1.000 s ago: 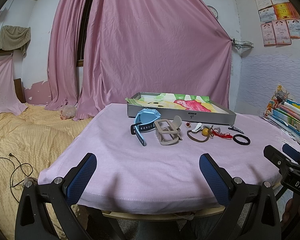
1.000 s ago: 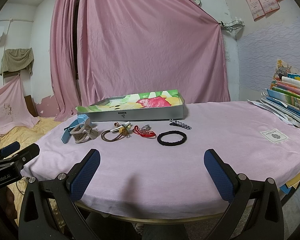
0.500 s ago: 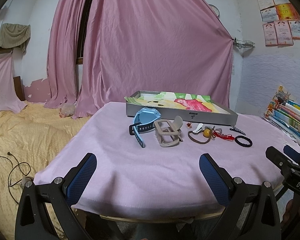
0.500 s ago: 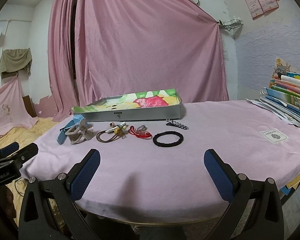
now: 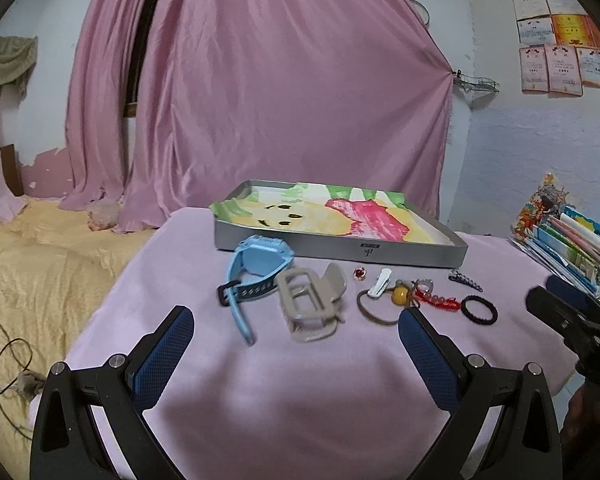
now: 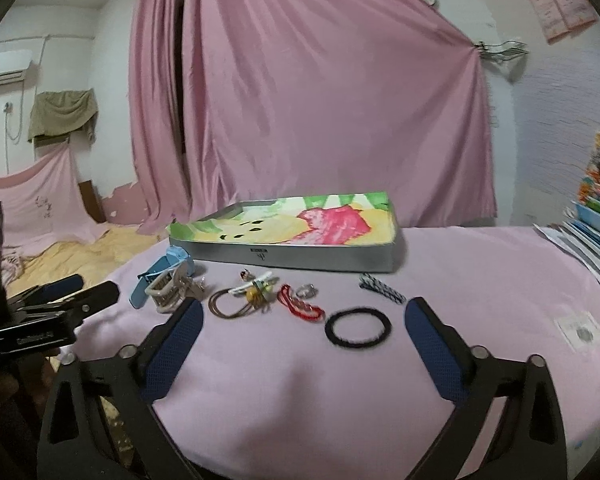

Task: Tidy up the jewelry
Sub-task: 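Grasp the grey watch case with the left tool while the right tool grasps the yellow-bead hair tie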

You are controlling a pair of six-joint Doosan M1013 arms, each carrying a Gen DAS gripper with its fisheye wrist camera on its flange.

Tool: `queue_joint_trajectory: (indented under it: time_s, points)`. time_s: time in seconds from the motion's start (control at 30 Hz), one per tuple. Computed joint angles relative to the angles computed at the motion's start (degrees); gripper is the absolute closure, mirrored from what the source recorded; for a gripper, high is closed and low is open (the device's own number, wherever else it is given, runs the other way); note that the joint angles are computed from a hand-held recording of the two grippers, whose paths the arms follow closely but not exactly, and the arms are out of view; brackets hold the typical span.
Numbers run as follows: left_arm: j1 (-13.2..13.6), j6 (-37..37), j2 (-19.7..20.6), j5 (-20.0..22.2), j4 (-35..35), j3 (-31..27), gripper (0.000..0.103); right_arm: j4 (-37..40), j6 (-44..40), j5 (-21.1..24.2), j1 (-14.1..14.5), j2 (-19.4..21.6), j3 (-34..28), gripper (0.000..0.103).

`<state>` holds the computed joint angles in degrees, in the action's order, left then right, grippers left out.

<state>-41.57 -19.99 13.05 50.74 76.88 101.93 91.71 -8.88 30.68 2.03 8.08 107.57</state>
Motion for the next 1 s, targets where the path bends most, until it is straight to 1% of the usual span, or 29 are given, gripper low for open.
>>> queue_joint_trajectory:
  time_s: [0.03,0.07,0.1,0.17,0.23,0.3,0.33,0.4,0.47,0.53,0.63,0.73,0.9,0.93,0.97,1.0]
  points:
    - [0.4,0.6,0.1,-0.6,-0.3,-0.3,0.000,-2.4,2.0,0.3,0.2,0.5,-1.0,0.019]
    - [0.8,1.4,0.3,-1.5,-0.6,-0.7,0.003,-5.0,4.1,0.6,0.4,1.0,-2.0,0.025]
    - [1.2,2.3,0.5,-2.4,-1.1,-1.0,0.007,-8.1,7.0,1.3,0.6,1.6,-3.3,0.027]
    - [2.1,4.8,0.8,-4.4,-3.0,-1.8,0.011,-14.4,13.0,3.6,1.0,3.2,-5.9,0.041]
    - [3.0,6.8,1.0,-6.2,-4.8,-2.5,0.018,-19.4,17.8,5.6,1.6,4.6,-8.2,0.048]
    - [4.0,9.3,1.2,-8.2,-7.2,-3.1,0.029,-25.5,23.1,8.3,2.3,6.4,-10.9,0.055]
    - [4.5,10.3,1.3,-9.1,-8.4,-3.4,0.031,-26.9,24.2,9.2,2.4,6.9,-11.5,0.059]
    - [5.4,12.4,1.5,-11.1,-11.1,-3.8,0.038,-32.3,28.7,12.1,2.9,8.5,-13.9,0.065]
    - [6.2,15.1,1.7,-12.5,-14.5,-4.5,0.043,-36.5,31.7,14.0,3.6,9.8,-15.9,0.073]
    - [6.8,18.0,2.0,-13.1,-17.9,-5.2,0.046,-40.0,34.1,16.0,3.9,10.7,-17.5,0.074]
    - [7.7,22.6,2.4,-13.5,-23.7,-6.1,0.047,-43.5,36.7,18.7,4.4,12.0,-19.8,0.074]
    - [8.4,25.6,2.5,-14.2,-28.2,-6.5,0.047,-47.4,39.3,21.1,5.2,13.4,-22.3,0.074]
    - [8.9,28.1,2.9,-14.0,-31.3,-7.1,0.047,-51.2,41.1,23.5,6.2,14.8,-24.6,0.074]
    - [9.0,28.4,2.9,-14.0,-32.0,-7.2,0.048,-51.8,41.3,23.8,6.4,15.0,-25.0,0.074]
    - [9.1,28.9,3.0,-14.0,-32.7,-7.3,0.053,-52.4,41.4,23.9,6.6,15.2,-25.2,0.074]
    - [9.1,29.2,3.0,-13.9,-33.1,-7.3,0.053,-53.3,41.7,23.8,6.8,15.3,-25.4,0.074]
